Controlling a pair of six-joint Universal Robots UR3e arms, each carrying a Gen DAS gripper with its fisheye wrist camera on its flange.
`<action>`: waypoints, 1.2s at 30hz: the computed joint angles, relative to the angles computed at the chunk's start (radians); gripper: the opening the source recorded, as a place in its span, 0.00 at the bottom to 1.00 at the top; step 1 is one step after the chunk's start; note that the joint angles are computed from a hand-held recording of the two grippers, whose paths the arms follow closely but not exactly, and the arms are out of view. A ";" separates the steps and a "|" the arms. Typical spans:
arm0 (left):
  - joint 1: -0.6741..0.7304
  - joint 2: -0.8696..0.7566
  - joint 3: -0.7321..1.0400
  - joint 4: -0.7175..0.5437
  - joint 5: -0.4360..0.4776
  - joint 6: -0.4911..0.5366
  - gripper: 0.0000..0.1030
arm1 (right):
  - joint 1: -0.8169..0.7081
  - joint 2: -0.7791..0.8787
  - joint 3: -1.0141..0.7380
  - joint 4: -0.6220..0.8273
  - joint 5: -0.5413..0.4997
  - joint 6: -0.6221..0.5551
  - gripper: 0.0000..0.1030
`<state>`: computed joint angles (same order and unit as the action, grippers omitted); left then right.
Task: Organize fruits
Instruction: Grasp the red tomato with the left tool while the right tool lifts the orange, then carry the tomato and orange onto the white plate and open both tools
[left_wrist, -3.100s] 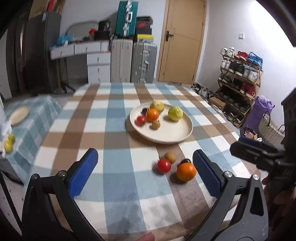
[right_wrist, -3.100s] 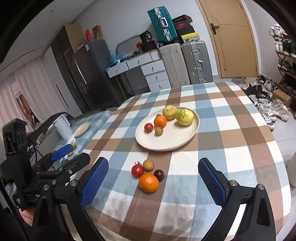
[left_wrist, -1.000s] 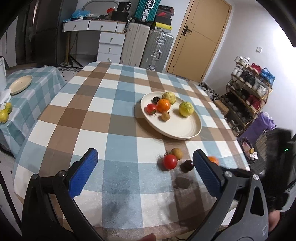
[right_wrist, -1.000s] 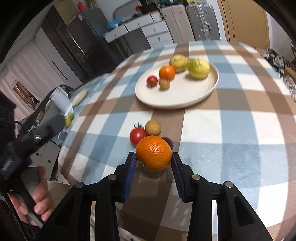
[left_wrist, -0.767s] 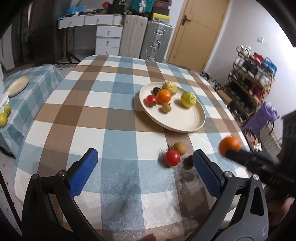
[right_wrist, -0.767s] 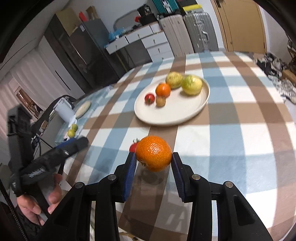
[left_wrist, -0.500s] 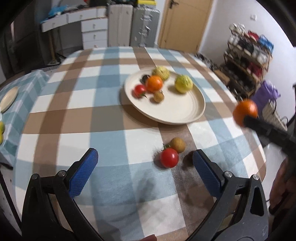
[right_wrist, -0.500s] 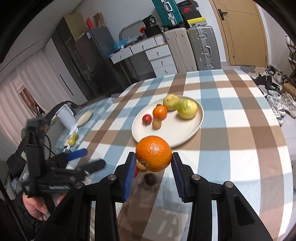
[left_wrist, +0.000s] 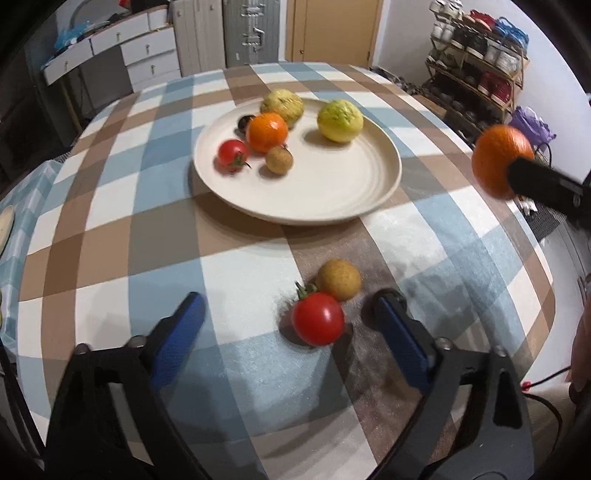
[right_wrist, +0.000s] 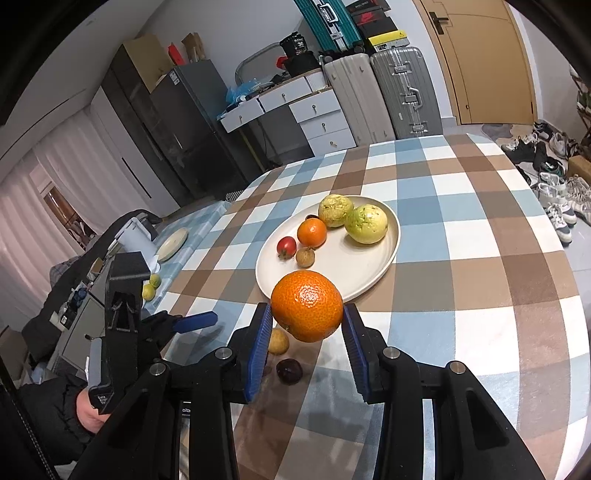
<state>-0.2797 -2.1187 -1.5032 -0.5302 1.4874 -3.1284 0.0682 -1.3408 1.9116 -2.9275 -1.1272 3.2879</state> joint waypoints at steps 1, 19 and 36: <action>-0.002 -0.005 0.005 -0.011 -0.003 0.006 0.79 | -0.004 0.000 0.001 -0.003 0.004 0.003 0.39; 0.021 0.051 -0.072 0.022 -0.072 0.018 0.26 | -0.012 -0.007 0.031 -0.026 0.022 0.011 0.39; 0.100 0.170 -0.125 0.088 -0.141 -0.014 0.26 | -0.005 0.008 0.028 -0.041 0.021 0.025 0.39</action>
<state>-0.1795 -1.9490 -1.6284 -0.4427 1.3461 -3.1422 0.0635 -1.3332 1.9394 -2.9686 -1.1058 3.3127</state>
